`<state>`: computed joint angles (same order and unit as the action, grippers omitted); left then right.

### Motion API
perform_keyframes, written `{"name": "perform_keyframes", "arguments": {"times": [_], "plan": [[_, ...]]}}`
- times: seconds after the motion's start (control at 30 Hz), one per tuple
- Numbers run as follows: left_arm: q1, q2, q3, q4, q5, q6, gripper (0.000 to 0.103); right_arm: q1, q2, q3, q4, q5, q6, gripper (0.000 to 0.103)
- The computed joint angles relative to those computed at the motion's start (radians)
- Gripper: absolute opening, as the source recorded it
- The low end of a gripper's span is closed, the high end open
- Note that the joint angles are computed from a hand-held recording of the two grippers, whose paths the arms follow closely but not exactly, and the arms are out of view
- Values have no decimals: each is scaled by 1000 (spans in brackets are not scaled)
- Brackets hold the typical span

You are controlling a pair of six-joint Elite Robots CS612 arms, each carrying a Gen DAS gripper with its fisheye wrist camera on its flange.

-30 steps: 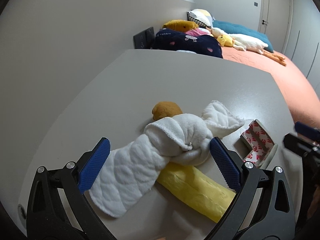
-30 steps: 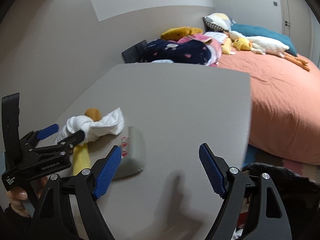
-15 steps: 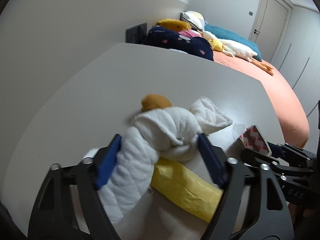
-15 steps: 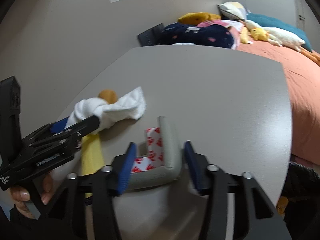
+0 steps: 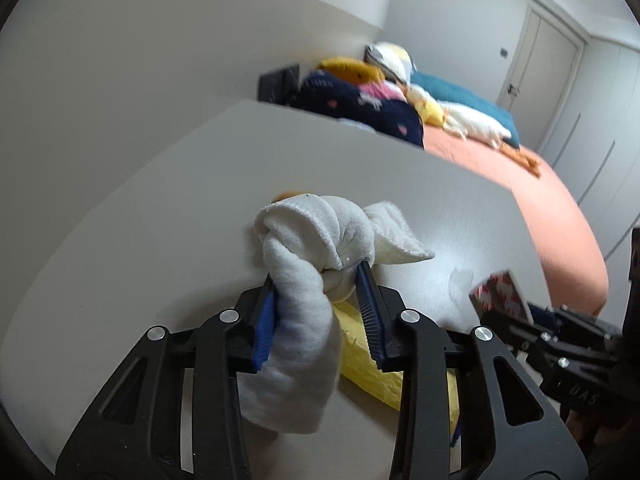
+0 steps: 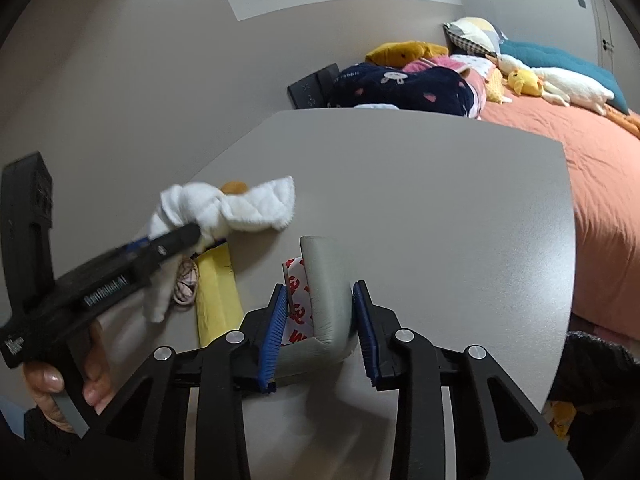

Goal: Collect trash
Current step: 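Carry the white cloth with the left tool while the right tool carries the corner guard to the bin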

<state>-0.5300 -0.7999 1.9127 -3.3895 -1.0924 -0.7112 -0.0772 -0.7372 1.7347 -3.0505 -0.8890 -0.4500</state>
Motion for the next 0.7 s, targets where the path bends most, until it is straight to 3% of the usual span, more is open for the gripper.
{"name": "perform_keyframes", "arguments": {"times": [0.13,0.7], "plan": [[-25,-18,23,-51,76,-2,36,-7,-8,9,-19,-2,2,35],[-80,-80,50,-17,142,-14,36,-61,-72,89,-92,59,18,35]]}}
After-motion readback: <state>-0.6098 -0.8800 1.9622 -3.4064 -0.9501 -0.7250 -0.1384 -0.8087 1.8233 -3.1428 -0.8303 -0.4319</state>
